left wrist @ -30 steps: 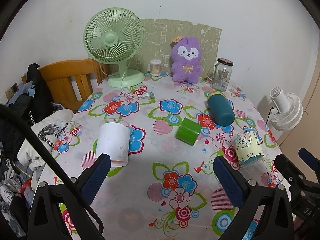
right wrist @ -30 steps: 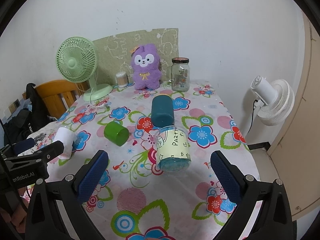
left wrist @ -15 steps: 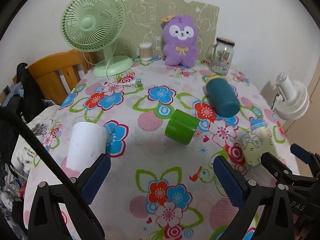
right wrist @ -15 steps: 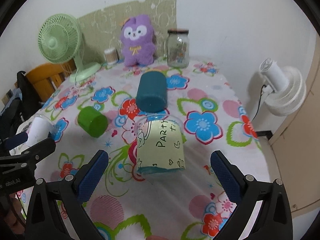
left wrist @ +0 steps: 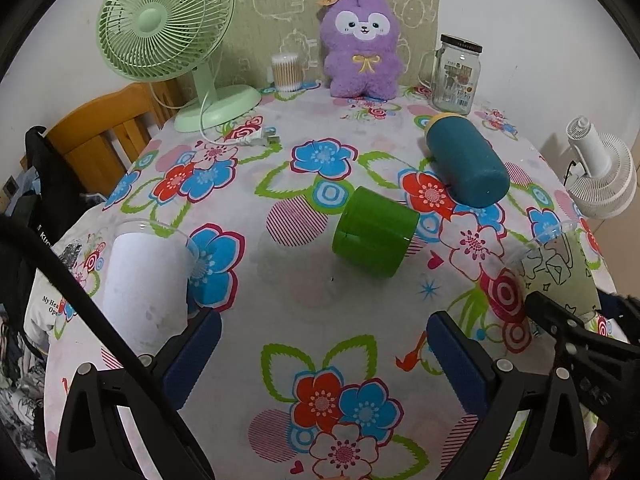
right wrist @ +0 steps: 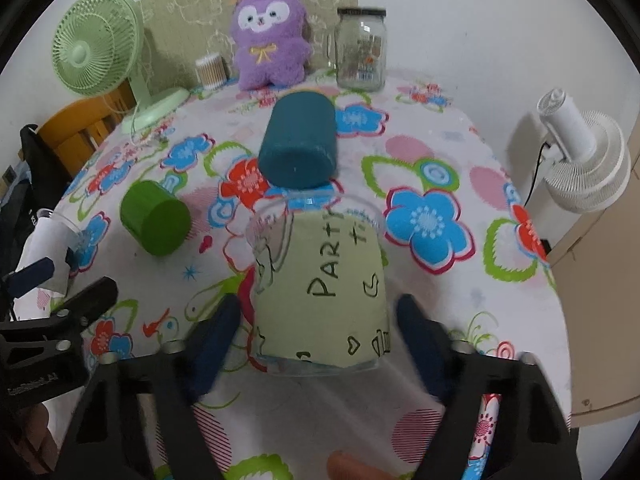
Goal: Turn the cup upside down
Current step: 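Move the right gripper to the 'Party' sleeved cup and close on it, then lift the 'Party' cup with the right gripper toward the left gripper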
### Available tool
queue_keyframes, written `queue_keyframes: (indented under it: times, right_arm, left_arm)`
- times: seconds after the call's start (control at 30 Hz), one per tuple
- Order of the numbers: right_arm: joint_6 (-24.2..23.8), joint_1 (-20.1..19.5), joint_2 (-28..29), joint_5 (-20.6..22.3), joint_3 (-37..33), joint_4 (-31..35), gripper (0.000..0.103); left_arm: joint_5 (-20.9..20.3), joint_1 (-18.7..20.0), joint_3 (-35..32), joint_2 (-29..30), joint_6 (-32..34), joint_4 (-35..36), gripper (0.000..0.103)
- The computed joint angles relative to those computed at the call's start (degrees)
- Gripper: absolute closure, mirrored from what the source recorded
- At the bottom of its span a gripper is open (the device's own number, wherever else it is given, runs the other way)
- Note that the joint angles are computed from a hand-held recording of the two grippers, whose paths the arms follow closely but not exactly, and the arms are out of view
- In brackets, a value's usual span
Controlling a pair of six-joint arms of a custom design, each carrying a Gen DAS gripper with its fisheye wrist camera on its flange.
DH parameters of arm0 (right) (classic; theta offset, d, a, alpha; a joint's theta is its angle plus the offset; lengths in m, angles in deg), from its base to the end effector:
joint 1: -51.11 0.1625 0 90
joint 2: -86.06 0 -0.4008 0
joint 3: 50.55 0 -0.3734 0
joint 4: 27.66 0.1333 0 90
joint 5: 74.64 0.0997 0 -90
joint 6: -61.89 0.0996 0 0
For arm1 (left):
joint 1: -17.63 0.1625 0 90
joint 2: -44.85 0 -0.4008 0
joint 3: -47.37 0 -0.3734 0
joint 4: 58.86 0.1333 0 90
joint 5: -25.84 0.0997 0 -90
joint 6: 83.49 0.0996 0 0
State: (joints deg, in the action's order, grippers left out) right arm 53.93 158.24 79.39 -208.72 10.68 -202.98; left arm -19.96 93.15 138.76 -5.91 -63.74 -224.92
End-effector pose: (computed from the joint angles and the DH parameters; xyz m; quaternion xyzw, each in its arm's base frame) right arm 0.2782 -0.6853 -0.1057 0.0970 -0.8940 0.2740 0.3410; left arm 0.0314 -0.6893 0.2294 0.1503 0.8772 -0.2652 0.3710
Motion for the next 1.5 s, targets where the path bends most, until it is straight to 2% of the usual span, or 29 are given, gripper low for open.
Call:
queue_keyframes:
  times: [0.03,0.2,0.43,0.7,1.07,1.3,1.5]
  right_arm:
    - [0.82,-0.18,0.0,-0.09,-0.15,1.23,0.038]
    - [-0.15,0.13,-0.86,1.07,2.06,-1.67,0.041]
    - [-2.44,2.81,-2.99,1.54,7.77,-6.51,0.041]
    - [0.83,5.24,-5.46,0.64,15.58,-6.74,0.041]
    - [7.27,7.26,-7.79,-0.02,24.61,-6.08,0.04]
    - [9.32,7.45,-8.2,-1.25,26.91,-5.24,0.04]
    - [8.41,8.17,-7.4,-3.52,26.31,-4.84,0.039]
  left_arm:
    - [0.02,0.02,0.08,-0.1,-0.02,-0.04,0.0]
    - [0.28,-0.26,1.71,-1.41,0.06,-1.27,0.0]
    - [0.5,-1.34,7.51,-5.56,0.05,-3.94,0.0]
    - [-0.99,-1.05,15.03,-11.72,-1.69,-4.93,0.0]
    - [-1.16,-0.73,22.38,-15.73,-0.21,-6.74,0.0]
    - [-1.74,-0.55,24.79,-17.05,-0.68,-6.66,0.0]
    - [-2.38,-0.18,25.31,-17.45,-1.81,-5.69,0.0]
